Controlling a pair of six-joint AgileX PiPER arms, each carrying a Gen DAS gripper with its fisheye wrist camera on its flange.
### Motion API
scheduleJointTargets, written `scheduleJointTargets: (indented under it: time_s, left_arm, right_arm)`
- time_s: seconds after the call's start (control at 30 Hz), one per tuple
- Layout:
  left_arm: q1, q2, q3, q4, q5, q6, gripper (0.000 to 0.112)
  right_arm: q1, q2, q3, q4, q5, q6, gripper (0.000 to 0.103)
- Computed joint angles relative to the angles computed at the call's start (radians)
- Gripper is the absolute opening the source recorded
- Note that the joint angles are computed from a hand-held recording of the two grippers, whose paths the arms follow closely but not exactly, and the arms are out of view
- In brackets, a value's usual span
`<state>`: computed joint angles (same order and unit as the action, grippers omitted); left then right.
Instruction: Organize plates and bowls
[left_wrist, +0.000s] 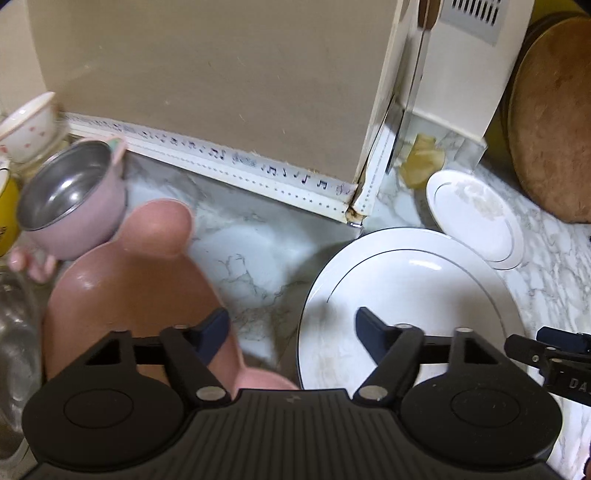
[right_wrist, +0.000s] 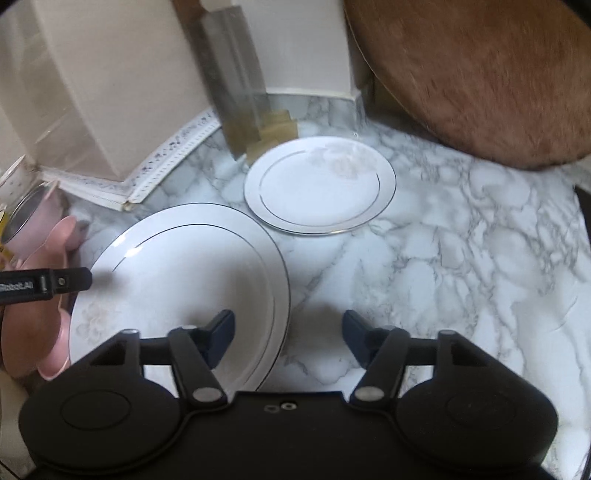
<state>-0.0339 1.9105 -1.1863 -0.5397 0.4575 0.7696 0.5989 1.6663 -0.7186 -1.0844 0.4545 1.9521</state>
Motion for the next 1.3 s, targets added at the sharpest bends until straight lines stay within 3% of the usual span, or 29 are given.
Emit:
scheduleJointTargets:
  time_s: [0.23,0.63,0.8,1.0,1.1,1.3]
  left_arm:
    - [-0.037,0.071,-0.087,0.127,0.050,-0.108,0.044]
    - [-0.028,0.131,-0.188,0.114,0.161,-0.141,0.020]
    - [-0.024,0.128,-0.184,0.097,0.165,-0.138,0.019]
    - [-0.017,0.110,-0.156,0.062,0.178,-0.136,0.016]
    - [-0.035,0.067,-0.090,0.055,0.146,-0.118,0.015]
    - [-0.067,-0.020,0.034,0.016,0.130,-0.080,0.014]
  right_arm:
    - [-0.074,0.026,-0.015,0.093,-0.104,-0.106,0.038]
    - [-0.134,-0.004,0.033,0.166,-0.206,-0.162,0.026]
    - [-0.163,-0.022,0.060,0.162,-0.279,-0.149,0.009]
    - [-0.177,-0.054,0.095,0.161,-0.303,-0.117,0.008]
    - [-0.173,-0.093,0.130,0.177,-0.290,-0.125,0.008]
    - [-0.200,-0.226,0.241,0.418,-0.291,-0.361,0.007]
